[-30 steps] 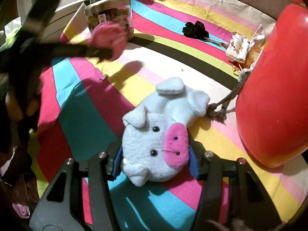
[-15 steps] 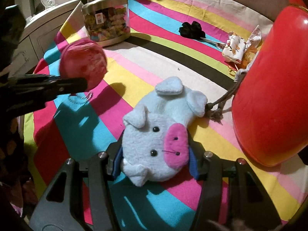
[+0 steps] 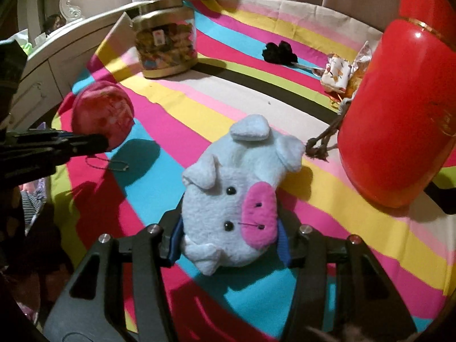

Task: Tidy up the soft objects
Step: 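Carry the pig plush and pink ball over the purple box and open both grippers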

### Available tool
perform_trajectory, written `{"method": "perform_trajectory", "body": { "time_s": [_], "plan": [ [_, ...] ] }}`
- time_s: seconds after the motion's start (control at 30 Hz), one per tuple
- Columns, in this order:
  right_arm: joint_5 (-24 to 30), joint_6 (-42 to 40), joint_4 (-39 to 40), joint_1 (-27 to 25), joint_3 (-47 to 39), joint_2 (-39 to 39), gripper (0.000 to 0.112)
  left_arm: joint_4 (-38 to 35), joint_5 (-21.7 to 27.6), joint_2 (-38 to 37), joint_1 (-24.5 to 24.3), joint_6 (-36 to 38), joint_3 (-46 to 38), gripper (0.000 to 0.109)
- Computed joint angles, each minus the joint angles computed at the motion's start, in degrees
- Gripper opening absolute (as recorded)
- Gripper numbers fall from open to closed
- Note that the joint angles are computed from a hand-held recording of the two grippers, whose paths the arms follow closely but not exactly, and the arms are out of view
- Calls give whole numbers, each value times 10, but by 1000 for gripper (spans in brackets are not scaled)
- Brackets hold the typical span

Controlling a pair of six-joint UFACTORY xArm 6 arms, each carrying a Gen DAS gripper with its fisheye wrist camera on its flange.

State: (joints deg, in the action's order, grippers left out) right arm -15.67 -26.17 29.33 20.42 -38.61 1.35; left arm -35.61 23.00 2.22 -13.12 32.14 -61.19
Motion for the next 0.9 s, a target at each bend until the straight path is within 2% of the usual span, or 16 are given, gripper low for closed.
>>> {"method": "perform_trajectory", "body": {
  "time_s": [0.03,0.13,0.2,0.3,0.53,0.73,0.9],
  "plan": [
    [-5,-14,20,8,2,-3,56,-2,-1,-4,1,1,4,12],
    [-4,23,-16,8,12,-17,56,-8,-4,-15,4,6,13,12],
    [-6,-11,22,21,7,-19,56,-10,-10,-23,5,9,21,12],
    [-9,-97,122,49,-5,-19,56,-22,-10,-32,9,17,24,12],
    [-11,-142,179,77,-9,-34,56,-51,-16,-60,18,37,46,12],
    [2,-85,112,89,-2,-48,56,-66,-16,-86,33,44,66,12],
    [7,-120,134,124,-12,-46,56,-56,-15,-115,57,34,92,12]
  ]
}}
